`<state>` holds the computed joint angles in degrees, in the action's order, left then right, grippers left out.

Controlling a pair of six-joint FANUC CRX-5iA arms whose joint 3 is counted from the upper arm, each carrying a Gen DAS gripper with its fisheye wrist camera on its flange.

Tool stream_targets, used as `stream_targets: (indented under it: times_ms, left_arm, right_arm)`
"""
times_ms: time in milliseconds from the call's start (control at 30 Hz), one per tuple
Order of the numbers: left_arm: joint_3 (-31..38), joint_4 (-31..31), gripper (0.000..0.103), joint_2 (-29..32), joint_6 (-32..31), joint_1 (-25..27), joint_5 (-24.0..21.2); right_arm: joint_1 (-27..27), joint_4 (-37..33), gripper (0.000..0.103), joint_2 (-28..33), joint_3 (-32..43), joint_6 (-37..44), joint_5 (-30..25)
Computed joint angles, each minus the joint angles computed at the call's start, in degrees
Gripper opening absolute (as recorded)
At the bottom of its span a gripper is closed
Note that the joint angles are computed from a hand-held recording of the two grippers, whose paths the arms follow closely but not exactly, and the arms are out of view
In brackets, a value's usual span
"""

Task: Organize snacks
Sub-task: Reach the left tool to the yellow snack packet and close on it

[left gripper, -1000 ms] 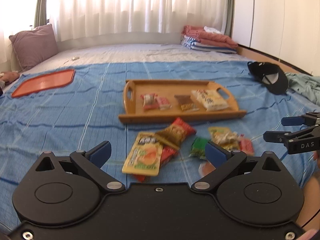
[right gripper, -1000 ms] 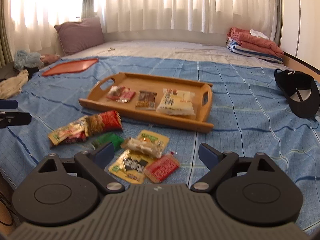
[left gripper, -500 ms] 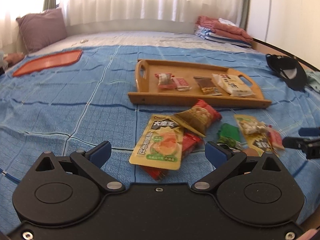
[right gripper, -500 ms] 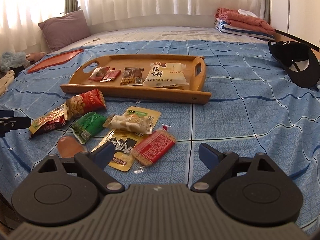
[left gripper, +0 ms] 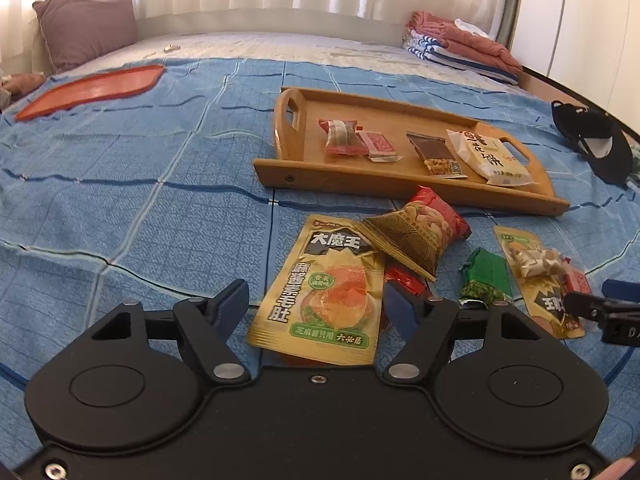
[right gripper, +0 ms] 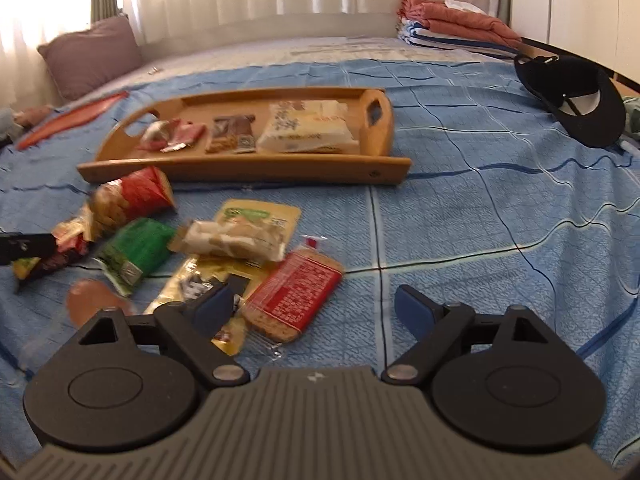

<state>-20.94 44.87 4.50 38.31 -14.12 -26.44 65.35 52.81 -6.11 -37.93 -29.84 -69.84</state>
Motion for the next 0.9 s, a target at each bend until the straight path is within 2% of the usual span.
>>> stream_targets:
  times_ms: [333,467,667,800,900]
  left_arm:
    - [-1.46,3.52,0.071,0.02,-3.49,-0.92,1.05]
    - [-2.08,6.69,0.062,0.06,-6.92,-1.09,-0.29]
    - [-3.24,6.53,0.061,-1.08,-6.47,-1.60,0.91]
    - [-4.11,5.94,0.061,-2.13,-6.38,-1.93,2.04]
    - [-4.88,6.64,0.061,-2.97,-7.45,-1.97,2.27]
  right_arm:
    - [0.01,2.23,0.092,0.23,-1.62,-3.30,0.34]
    - [0.01,2.09,0.092,0.61,-1.36,-2.94,0.16]
    - [0.10,2.21,0.091,0.51,-1.43,-3.10,0.16]
    - [0.37,2.29,0.084,0.17,-1.34,-2.62,0.38]
    - [0.96,2.21,0.073,0.10,-1.03,-2.18,0.06]
